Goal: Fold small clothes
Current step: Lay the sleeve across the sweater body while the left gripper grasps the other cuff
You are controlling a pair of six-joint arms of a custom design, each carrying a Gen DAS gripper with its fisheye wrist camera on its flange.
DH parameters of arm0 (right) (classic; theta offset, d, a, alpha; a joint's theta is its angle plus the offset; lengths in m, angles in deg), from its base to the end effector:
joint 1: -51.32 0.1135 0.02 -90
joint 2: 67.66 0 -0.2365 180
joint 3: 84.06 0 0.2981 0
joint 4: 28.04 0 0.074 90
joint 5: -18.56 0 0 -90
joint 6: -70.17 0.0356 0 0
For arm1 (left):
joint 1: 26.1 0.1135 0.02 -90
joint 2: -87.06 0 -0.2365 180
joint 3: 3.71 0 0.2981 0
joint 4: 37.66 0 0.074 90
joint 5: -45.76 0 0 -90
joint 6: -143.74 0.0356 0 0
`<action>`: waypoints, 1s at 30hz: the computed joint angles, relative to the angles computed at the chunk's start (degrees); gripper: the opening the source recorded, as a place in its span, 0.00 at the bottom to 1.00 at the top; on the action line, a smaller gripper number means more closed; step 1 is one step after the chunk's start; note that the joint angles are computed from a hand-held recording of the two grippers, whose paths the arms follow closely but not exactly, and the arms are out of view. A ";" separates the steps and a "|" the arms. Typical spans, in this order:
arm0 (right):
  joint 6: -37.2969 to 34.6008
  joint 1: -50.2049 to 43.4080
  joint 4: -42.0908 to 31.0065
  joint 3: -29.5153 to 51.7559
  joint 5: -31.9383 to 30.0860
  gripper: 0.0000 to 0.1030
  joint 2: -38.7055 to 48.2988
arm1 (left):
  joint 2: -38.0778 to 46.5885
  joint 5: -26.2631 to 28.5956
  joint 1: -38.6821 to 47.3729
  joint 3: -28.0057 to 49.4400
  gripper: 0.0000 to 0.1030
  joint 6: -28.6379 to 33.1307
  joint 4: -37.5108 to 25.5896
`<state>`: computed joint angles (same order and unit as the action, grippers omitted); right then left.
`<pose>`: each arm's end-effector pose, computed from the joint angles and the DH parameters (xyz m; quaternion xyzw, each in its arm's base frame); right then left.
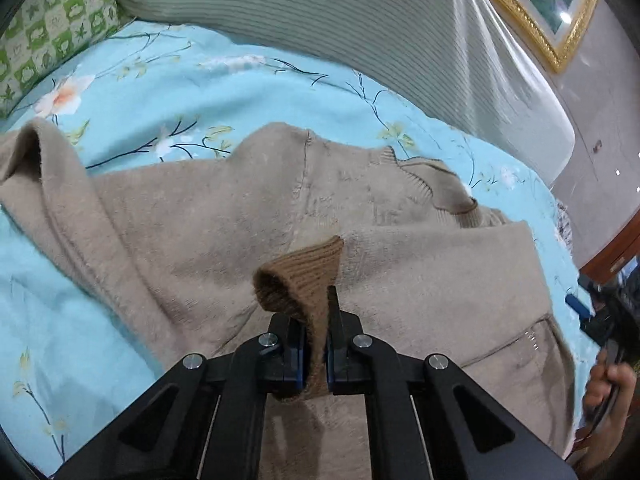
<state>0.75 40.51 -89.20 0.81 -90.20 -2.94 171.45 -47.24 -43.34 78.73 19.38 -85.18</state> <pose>0.2773 -0.0413 0.3594 0.1778 0.8826 0.1826 0.3950 0.3501 -0.1067 0.2555 -0.1485 0.9260 -0.1286 0.3224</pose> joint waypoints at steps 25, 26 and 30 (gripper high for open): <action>-6.71 6.73 -0.17 6.95 13.40 0.47 10.21 | -9.14 2.96 1.66 -6.73 0.43 -3.70 -2.04; -6.40 7.63 -0.15 5.56 12.55 0.48 8.20 | -11.27 3.01 2.33 -8.14 0.47 -4.25 -2.13; -5.18 11.69 -1.41 0.85 6.34 0.48 3.21 | -17.99 3.47 6.55 -11.94 0.57 -5.48 -3.97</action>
<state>-4.43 52.20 -90.61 1.67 -83.86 0.27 153.47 -43.77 -36.79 66.79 13.90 -89.16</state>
